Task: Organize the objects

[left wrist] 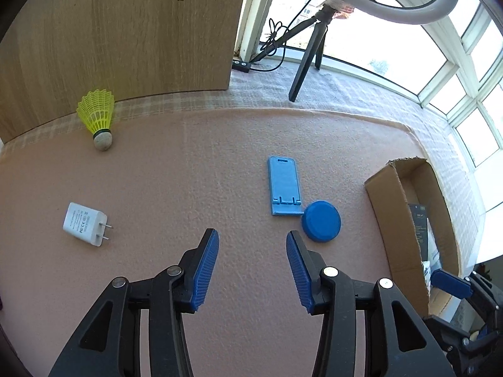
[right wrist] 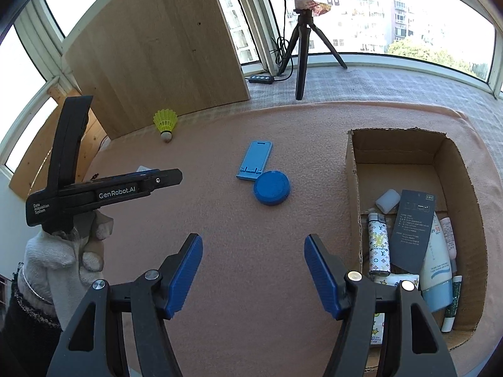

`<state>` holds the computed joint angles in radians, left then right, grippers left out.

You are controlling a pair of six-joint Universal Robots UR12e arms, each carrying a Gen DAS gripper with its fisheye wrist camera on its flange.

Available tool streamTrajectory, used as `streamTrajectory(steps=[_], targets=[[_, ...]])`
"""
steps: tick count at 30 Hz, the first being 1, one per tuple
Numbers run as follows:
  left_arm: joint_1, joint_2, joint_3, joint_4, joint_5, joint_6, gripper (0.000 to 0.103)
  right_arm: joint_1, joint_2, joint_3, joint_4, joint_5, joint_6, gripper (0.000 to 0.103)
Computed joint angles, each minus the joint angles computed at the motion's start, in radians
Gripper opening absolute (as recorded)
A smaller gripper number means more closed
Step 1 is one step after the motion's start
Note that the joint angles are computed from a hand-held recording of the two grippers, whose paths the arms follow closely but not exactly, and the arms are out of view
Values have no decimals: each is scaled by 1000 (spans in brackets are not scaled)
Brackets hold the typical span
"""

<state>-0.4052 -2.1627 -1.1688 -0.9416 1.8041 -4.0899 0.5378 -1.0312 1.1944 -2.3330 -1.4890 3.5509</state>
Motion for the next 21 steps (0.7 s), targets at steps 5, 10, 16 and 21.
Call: streamTrajectory(steps=[5,10,16,21], targets=[[23,-109,158,-81,-60,47,48,2,-7,18,-4,4,21,63],[40,-190,281,-160,-96,68,56,0,-16,40,-12,3,40,63],[46,-256,395,-282,-77,77,56,-2,-18,46,-13,-2,51,63],[44,-262,401,-319,-61,75,52,-3,-8,28,-8,-5,46,63]])
